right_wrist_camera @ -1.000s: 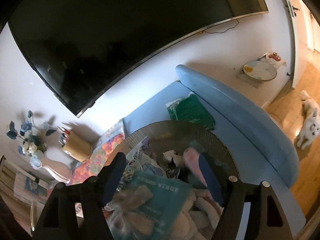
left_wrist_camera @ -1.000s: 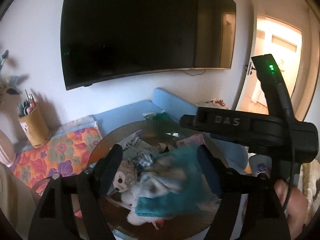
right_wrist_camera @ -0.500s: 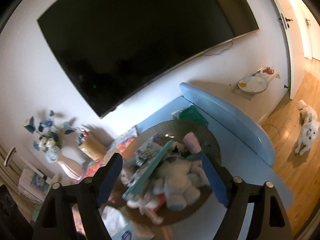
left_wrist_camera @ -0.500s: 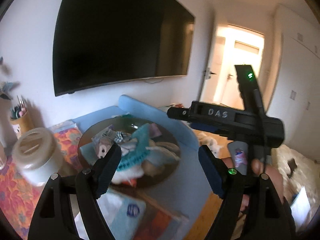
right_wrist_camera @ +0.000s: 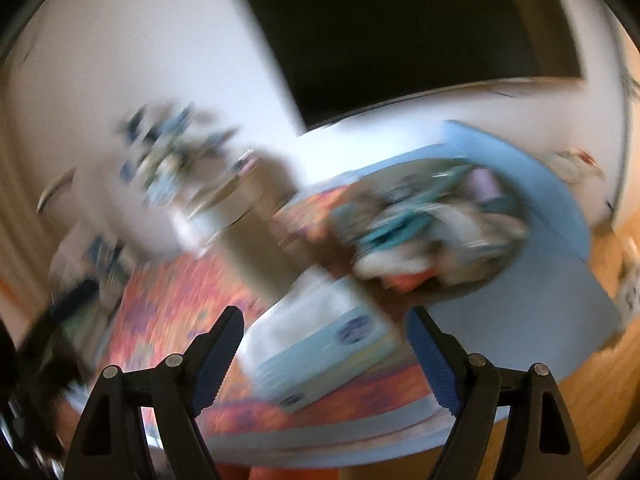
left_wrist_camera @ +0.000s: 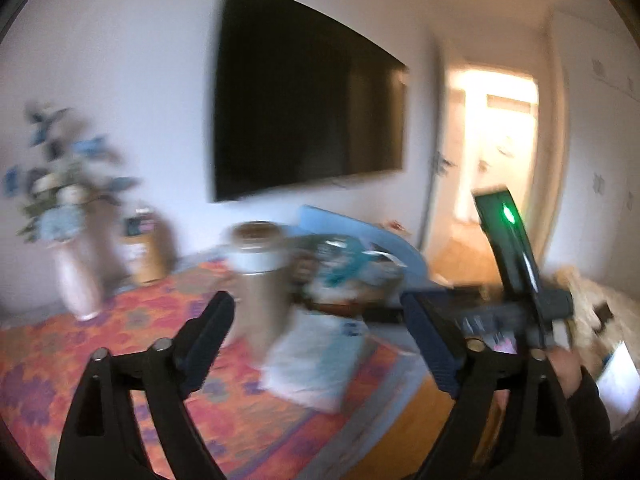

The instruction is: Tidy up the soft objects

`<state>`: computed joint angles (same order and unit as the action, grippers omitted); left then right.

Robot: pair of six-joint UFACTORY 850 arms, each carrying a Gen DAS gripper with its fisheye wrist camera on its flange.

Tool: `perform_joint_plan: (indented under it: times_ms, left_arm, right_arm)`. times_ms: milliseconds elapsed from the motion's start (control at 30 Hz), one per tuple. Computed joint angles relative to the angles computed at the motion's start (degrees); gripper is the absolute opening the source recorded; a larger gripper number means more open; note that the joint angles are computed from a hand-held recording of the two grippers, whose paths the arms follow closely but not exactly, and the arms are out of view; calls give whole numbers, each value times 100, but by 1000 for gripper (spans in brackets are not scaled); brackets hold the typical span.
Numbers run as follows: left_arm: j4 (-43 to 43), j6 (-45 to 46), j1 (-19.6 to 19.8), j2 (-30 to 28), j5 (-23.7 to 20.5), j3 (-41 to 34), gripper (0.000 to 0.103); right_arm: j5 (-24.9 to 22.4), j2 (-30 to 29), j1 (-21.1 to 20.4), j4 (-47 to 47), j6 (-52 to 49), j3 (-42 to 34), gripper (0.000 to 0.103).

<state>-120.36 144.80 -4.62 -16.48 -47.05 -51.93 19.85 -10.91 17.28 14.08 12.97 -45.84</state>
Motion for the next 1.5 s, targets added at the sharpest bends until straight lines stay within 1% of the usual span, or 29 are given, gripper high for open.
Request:
perform_joint_plan:
  times_ms: [33,100,133,167,233,267,333,400,433,467,500,533,567,667,700,733,767,800,867,900,933,967,1000,1033,1133,1200,1267,1367,1500]
  left_arm:
    - [-168,93,113,14,42,28,99]
    - [-775,557,370,60,264,84,99]
    - [-1178,884,456,94,414,93,99]
    - [-1545,1156,503,118,524,96,100]
    - [-2610,1833,613,110,815,8,102]
    - [-3129,2172,648,74,878,-36,102]
    - [-4070,2791,736,-116,965,-218,102]
    - [-4612,3163,797,-365,1236,-464,102]
    - [-4634,3133,846,-533,1394,-623,102]
    - [-4416,2893,911,-689,1535,-767,102]
    - [-3958,2427,997,-867,1596,-909,102]
    - [-3656,2051,1065,-1057,1533,-1034,102]
    - [-3595,1902,1105,-1217,1497,-1113,102]
    - [-4076,2223,1090,-1672,1731,-1393,102]
    - [-4352,2465,1047,-1886,1900,-1583,102]
    - [-4480,2596,1041,-2004,2005,-1673,102]
    - [-4501,2598,1038,-2132,2127,-1783,102]
    - [-4401,2459,1056,-2242,2237,-1882,102]
    - [-4106,2017,1087,-2416,2409,-2041,102]
    - [-3992,1840,1086,-2495,2611,-2162,102]
    - [-3866,1696,1094,-2529,2704,-2233,102]
    - [-3980,1758,1095,-2531,2702,-2235,102]
    - [-4291,1989,1082,-2521,2739,-2221,102]
    - [-4721,2353,1051,-2536,2810,-2236,102]
    - [-4981,2694,1011,-2537,2798,-2214,102]
    - [-5114,2858,995,-2537,2781,-2204,102]
    - [-4952,2697,1012,-2547,2806,-2224,102]
    - [-4672,2354,1051,-2570,2874,-2270,102]
    - [-4642,2327,1049,-2579,2916,-2287,102]
  right_arm:
    - [-33,-142,149,-243,98,-122,82]
    - [-118,-430,420,-557,153,-372,82]
    - [-157,-668,625,-617,66,-612,82]
    - [-203,-821,725,-821,194,-772,82]
    - [-340,-1188,913,-1181,413,-1201,82]
    - [-430,-1446,1036,-1109,258,-1541,82]
    - [-629,-1750,1226,-267,-694,-1998,82]
    - [-925,-2232,1377,932,-1893,-2736,82]
    - [-1033,-2409,1399,1532,-2493,-3009,83]
    - [-1126,-2728,1412,2132,-3092,-3425,83]
    - [-1136,-2961,1420,2731,-3630,-3717,83]
    - [-1132,-3130,1426,3331,-4165,-3942,83]
    - [-1039,-3367,1433,3930,-4674,-4208,83]
    - [-901,-3926,1413,5729,-6277,-4870,83]
    - [-877,-4131,1409,6329,-6849,-5118,83]
    - [-860,-4254,1403,6856,-7337,-5279,83]
    - [-836,-4307,1398,7144,-7591,-5344,83]
    - [-782,-4384,1398,7195,-7605,-5413,83]
    - [-613,-4544,1411,7755,-8116,-5599,83]
    - [-525,-4544,1422,7887,-8255,-5604,83]
    - [-486,-4536,1426,7780,-8154,-5589,83]
    - [-427,-4515,1433,7445,-7813,-5538,85]
    - [-390,-4487,1438,7351,-7694,-5495,92]
    - [-301,-4505,1447,7461,-7731,-5504,95]
    - [-263,-4571,1442,7991,-8234,-5616,97]
    - [-233,-4647,1448,8552,-8840,-5749,96]
    - [-192,-4696,1458,8876,-9223,-5836,96]
    - [-188,-4669,1457,8682,-8980,-5782,97]
    - [-226,-4654,1440,8603,-8828,-5748,97]
